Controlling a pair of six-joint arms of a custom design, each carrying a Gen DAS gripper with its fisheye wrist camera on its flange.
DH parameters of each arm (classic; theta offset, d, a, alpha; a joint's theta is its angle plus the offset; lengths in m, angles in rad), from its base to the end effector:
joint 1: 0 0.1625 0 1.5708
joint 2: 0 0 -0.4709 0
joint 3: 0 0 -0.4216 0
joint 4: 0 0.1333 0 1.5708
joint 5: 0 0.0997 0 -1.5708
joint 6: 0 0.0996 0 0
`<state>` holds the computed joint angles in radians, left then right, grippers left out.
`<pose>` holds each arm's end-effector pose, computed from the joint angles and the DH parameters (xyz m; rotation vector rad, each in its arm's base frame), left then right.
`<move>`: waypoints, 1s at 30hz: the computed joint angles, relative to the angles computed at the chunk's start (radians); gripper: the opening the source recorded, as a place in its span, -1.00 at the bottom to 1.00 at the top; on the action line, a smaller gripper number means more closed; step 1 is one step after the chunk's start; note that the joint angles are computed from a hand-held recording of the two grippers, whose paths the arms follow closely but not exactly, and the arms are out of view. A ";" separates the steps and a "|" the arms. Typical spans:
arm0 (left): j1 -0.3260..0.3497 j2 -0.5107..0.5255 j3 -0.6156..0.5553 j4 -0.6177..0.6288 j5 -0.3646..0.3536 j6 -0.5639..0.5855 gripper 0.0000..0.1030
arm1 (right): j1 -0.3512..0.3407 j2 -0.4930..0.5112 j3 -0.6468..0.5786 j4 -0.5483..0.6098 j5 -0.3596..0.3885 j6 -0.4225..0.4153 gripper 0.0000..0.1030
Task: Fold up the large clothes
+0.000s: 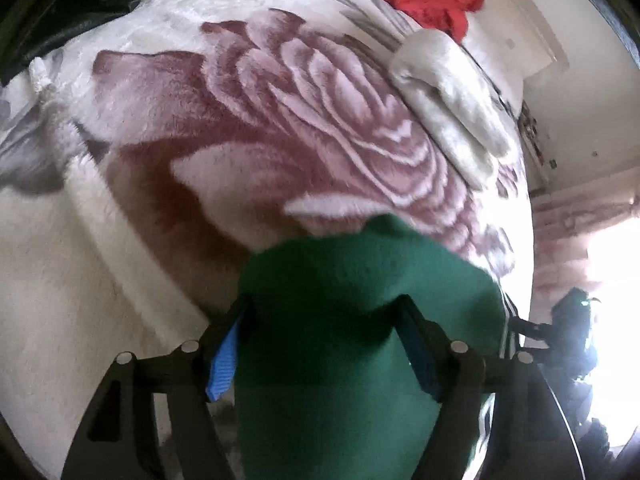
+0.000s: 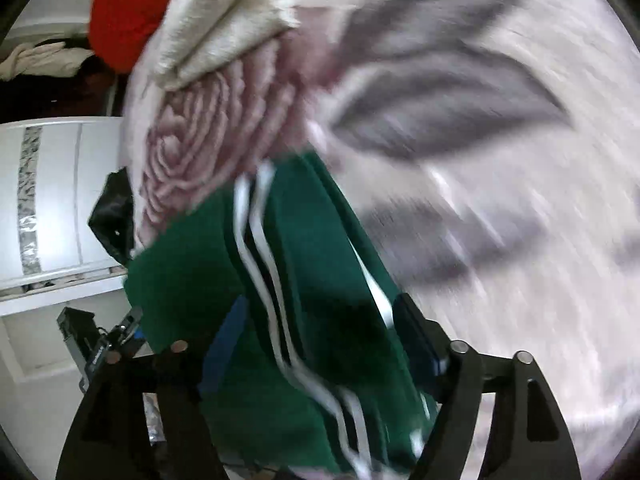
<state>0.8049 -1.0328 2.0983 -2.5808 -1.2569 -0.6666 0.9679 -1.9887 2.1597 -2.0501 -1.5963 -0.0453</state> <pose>-0.2558 -0.5027 0.0978 0.1544 2.8551 -0.2372 -0.0905 -0.3621 0.4565 -0.8284 -2.8723 0.4282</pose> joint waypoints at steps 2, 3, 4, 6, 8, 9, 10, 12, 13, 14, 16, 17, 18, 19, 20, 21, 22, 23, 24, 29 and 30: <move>0.013 0.006 0.018 -0.059 0.003 0.013 0.20 | -0.002 0.086 -0.026 -0.014 0.037 0.034 0.54; 0.020 0.005 0.026 -0.076 0.002 0.003 0.17 | 0.002 0.120 -0.038 -0.034 0.060 0.051 0.47; 0.032 -0.001 0.042 -0.108 -0.012 -0.011 0.17 | 0.004 0.129 -0.023 -0.085 0.083 0.052 0.26; 0.053 -0.009 0.058 -0.148 -0.040 -0.022 0.18 | 0.026 0.130 -0.021 -0.133 0.123 0.061 -0.80; 0.064 -0.012 0.064 -0.171 -0.075 -0.018 0.28 | 0.055 0.147 -0.010 -0.228 0.074 0.072 -0.81; 0.060 -0.011 0.055 -0.152 -0.076 -0.021 0.30 | 0.061 0.168 -0.012 -0.239 0.021 0.086 -0.80; 0.053 -0.013 0.047 -0.128 -0.072 -0.028 0.30 | 0.050 0.183 -0.017 -0.213 0.009 0.091 -0.80; 0.038 -0.030 0.032 -0.065 -0.063 -0.043 0.30 | 0.053 0.177 -0.031 -0.153 0.022 0.110 -0.72; 0.030 -0.040 0.031 -0.047 -0.058 -0.052 0.30 | 0.047 0.156 -0.044 -0.112 0.039 0.121 -0.58; 0.018 -0.056 0.036 -0.042 -0.049 -0.063 0.26 | 0.045 0.126 -0.056 -0.055 0.030 0.134 -0.24; -0.020 -0.111 0.074 -0.050 -0.026 -0.097 0.27 | 0.049 0.054 -0.065 0.030 -0.019 0.142 0.15; -0.031 -0.126 0.088 -0.053 -0.022 -0.107 0.27 | 0.048 0.002 -0.060 0.083 -0.043 0.141 0.27; -0.058 -0.159 0.116 -0.045 0.002 -0.134 0.27 | 0.045 -0.047 -0.054 0.148 -0.073 0.144 0.34; -0.074 -0.179 0.135 -0.035 0.011 -0.151 0.27 | 0.024 -0.102 -0.047 0.213 -0.092 0.136 0.34; -0.089 -0.197 0.152 -0.020 0.012 -0.168 0.27 | 0.014 -0.145 -0.031 0.264 -0.117 0.148 0.34; -0.105 -0.219 0.174 -0.001 0.017 -0.197 0.27 | -0.021 -0.205 -0.010 0.328 -0.114 0.156 0.35; -0.121 -0.238 0.196 0.015 0.023 -0.231 0.27 | -0.080 -0.258 0.014 0.372 -0.079 0.135 0.35; -0.134 -0.252 0.217 0.022 0.018 -0.259 0.27 | -0.161 -0.321 0.048 0.423 -0.032 0.109 0.35; -0.142 -0.266 0.237 0.033 0.006 -0.285 0.27 | -0.238 -0.372 0.083 0.459 0.010 0.067 0.35; -0.169 -0.302 0.303 0.076 -0.047 -0.349 0.27 | -0.455 -0.547 0.258 0.375 0.186 -0.002 0.14; -0.177 -0.304 0.310 0.085 -0.047 -0.348 0.27 | -0.405 -0.583 0.283 0.299 0.167 0.043 -0.34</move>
<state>0.6279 -1.3373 2.4085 -2.4956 -1.3039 -1.0146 0.5626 -2.5717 2.4424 -1.7515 -1.4293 -0.0021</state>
